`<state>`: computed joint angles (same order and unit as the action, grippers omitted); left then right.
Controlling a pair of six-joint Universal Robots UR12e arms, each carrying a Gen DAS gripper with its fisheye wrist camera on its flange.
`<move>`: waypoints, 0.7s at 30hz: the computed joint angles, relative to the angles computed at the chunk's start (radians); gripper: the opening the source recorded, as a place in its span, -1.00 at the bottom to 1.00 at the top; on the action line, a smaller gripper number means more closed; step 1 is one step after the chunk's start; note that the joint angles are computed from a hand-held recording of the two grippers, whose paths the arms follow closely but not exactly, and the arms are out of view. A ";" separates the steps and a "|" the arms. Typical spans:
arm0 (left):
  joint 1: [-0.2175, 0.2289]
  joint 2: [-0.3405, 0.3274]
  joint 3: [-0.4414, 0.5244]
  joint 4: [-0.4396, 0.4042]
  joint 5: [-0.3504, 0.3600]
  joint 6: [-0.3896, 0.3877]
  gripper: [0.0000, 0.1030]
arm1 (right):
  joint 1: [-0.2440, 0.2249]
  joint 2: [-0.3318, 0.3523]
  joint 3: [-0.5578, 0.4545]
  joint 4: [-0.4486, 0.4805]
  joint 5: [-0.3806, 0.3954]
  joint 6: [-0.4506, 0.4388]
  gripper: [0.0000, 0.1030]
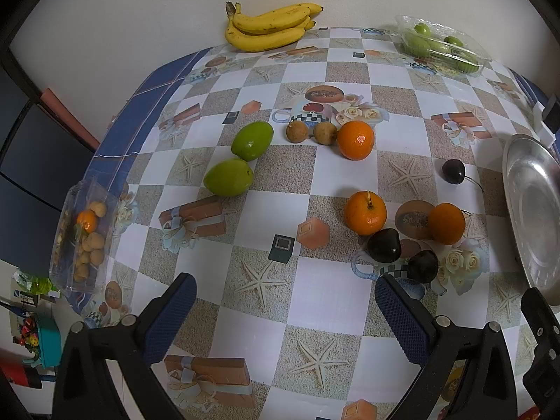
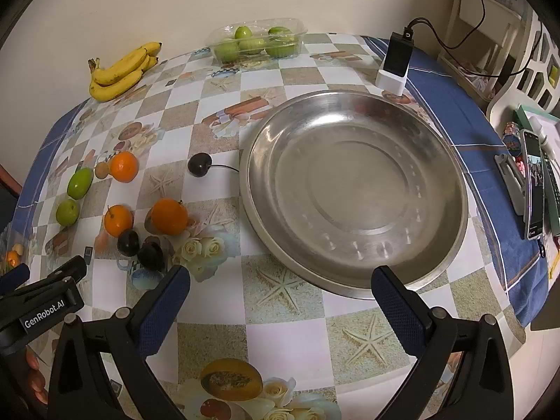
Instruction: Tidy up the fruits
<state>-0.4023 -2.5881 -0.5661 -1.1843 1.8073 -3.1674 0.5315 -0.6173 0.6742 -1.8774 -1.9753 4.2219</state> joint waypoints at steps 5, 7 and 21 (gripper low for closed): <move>0.000 -0.001 0.002 -0.002 0.001 -0.001 1.00 | 0.001 0.000 0.001 -0.005 -0.003 0.000 1.00; 0.000 -0.001 0.002 -0.002 0.001 -0.001 1.00 | 0.001 0.001 -0.001 -0.004 -0.002 -0.002 1.00; 0.003 0.002 -0.001 0.002 0.001 -0.002 1.00 | 0.003 0.007 -0.008 -0.007 0.002 -0.023 1.00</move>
<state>-0.3996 -2.5864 -0.5673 -1.1823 1.8081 -3.1695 0.5341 -0.6104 0.6659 -1.8845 -1.9735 4.1986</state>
